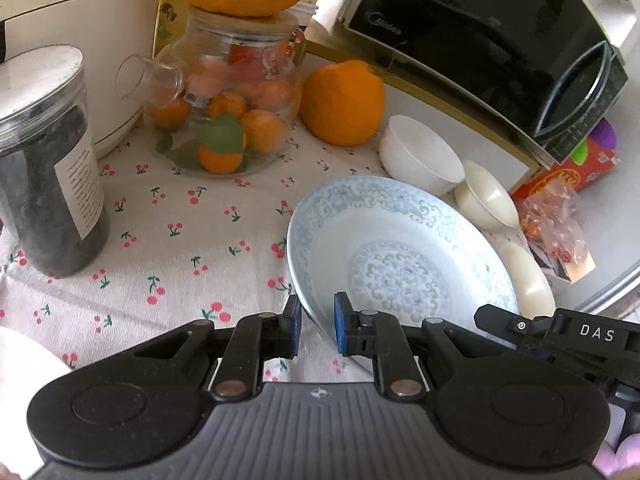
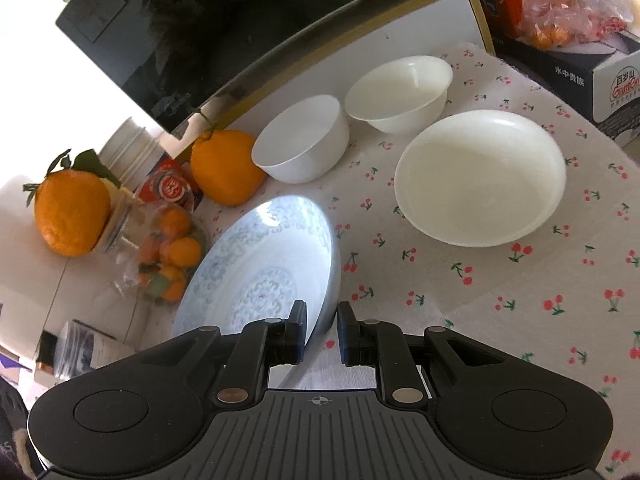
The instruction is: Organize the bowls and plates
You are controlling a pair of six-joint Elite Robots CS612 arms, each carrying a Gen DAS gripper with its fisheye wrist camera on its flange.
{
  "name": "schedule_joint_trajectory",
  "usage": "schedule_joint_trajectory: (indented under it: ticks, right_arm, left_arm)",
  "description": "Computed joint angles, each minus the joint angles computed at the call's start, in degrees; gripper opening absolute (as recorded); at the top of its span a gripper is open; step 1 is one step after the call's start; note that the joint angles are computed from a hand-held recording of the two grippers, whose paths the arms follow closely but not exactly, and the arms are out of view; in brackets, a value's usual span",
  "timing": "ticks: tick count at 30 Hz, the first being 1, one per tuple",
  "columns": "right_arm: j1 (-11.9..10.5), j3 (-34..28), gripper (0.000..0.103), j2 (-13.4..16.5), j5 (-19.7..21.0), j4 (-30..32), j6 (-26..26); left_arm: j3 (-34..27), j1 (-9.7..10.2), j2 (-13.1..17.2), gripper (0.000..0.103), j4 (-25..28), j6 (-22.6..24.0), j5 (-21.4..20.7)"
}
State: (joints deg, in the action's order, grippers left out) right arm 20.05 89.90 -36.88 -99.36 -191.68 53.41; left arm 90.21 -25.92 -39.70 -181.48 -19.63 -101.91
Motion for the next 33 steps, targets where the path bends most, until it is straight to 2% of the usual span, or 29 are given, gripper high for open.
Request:
schedule_joint_trajectory:
  ticks: [7, 15, 25, 30, 33]
  right_arm:
    - [0.1, 2.4, 0.017, -1.9, 1.1, 1.5, -0.3]
    - [0.2, 4.9, 0.018, -3.2, 2.5, 2.7, 0.9]
    - [0.1, 5.3, 0.018, -3.8, 2.8, 5.8, 2.2]
    - [0.0, 5.2, 0.017, -3.6, 2.8, 6.7, 2.4]
    - [-0.1, 4.8, 0.017, -3.7, 3.6, 9.2, 2.7]
  left_arm:
    - [1.5, -0.10, -0.9, 0.015, 0.7, 3.7, -0.7]
    - [2.5, -0.25, -1.6, 0.015, 1.4, 5.9, -1.6]
    - [2.4, -0.61, -1.6, 0.016, 3.9, 8.8, -1.5]
    - [2.6, -1.01, -1.6, 0.016, 4.2, 11.1, -0.2]
    - [2.4, -1.17, -1.8, 0.016, 6.2, 11.9, 0.5]
